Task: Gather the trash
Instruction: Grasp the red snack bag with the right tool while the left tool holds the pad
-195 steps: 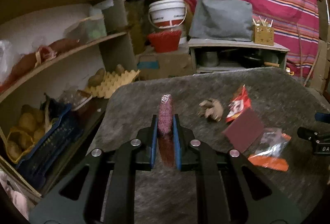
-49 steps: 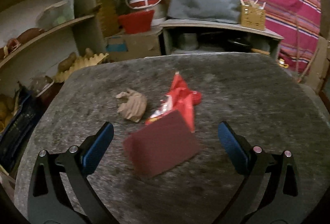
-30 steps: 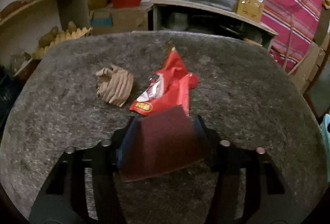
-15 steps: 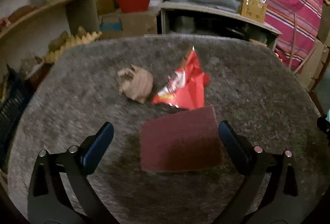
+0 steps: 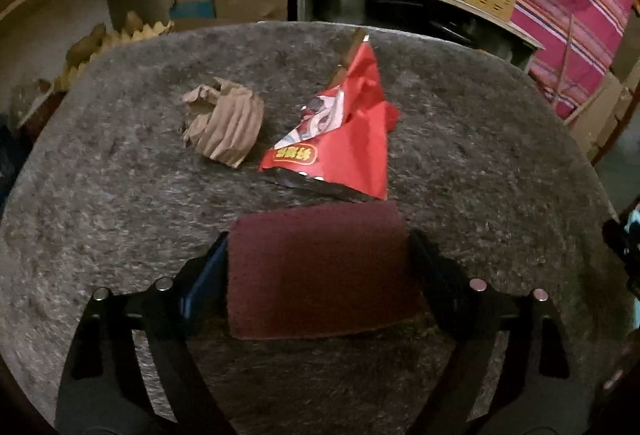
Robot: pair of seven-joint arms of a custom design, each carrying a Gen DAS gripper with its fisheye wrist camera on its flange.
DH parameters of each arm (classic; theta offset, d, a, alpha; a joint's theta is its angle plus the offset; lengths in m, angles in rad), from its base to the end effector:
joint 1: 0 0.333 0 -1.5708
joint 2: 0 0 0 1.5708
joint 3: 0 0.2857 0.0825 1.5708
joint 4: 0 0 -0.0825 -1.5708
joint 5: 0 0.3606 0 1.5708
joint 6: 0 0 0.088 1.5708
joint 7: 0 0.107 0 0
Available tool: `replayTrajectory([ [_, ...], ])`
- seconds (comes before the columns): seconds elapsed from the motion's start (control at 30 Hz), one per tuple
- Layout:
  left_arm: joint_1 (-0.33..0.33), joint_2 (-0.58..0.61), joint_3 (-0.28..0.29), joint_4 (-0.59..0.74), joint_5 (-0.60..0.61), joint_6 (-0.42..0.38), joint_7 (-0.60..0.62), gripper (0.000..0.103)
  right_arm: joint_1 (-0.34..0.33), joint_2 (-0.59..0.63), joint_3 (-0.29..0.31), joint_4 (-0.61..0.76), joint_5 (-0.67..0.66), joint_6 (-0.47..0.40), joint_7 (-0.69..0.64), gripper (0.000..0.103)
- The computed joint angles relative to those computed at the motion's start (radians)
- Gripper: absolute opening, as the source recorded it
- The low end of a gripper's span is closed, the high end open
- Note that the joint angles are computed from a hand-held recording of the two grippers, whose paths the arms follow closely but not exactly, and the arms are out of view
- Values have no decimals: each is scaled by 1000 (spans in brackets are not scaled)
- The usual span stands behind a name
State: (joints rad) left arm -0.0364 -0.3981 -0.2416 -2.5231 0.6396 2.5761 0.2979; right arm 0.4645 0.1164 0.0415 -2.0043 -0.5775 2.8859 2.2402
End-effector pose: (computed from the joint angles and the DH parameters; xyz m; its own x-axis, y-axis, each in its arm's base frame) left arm 0.4206 -0.1328 0.4419 0.4761 -0.8775 0.0579 -0.6711 -0.4051 -0.6208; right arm 0.5084 0.3170 0.4650 0.3258 -0.9453 0.0134 -0.6463 -0.2330 -0.7267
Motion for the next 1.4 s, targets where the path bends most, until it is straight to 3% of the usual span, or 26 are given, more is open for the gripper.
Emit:
replayTrajectory([
  [0.13, -15, -24, 11, -19, -15, 11, 36, 83, 16, 14, -2, 18, -26, -15, 19, 94],
  [0.27, -14, -121, 5, -56, -20, -40, 71, 83, 35, 26, 2, 35, -43, -25, 45, 94],
  [0.47, 30, -277, -4, -139, 35, -83, 110, 84, 60, 66, 31, 63, 95, -4, -14, 94],
  [0.57, 63, -327, 7, -178, 63, -104, 132, 84, 127, 86, -1, 101, 15, -29, 31, 94],
  [0.67, 104, -397, 46, -233, 86, -73, 151, 84, 168, 107, -9, 146, -53, -52, 64, 94],
  [0.73, 147, -439, 72, -266, 98, -36, 160, 84, 149, 139, 39, 193, 70, -68, -25, 94],
  [0.83, 206, -462, 80, -286, 100, -16, 168, 83, 158, 187, 62, 270, 197, -93, -104, 94],
  [1.17, 335, -477, 91, -297, 86, 24, 197, 84, 321, 398, -18, 638, 176, -260, -161, 94],
  [1.27, 348, -484, 94, -297, 87, 41, 205, 84, 319, 463, 2, 739, 238, -324, -229, 93],
  [1.4, 360, -491, 87, -295, 79, 50, 210, 84, 332, 527, 4, 834, 286, -381, -308, 68],
])
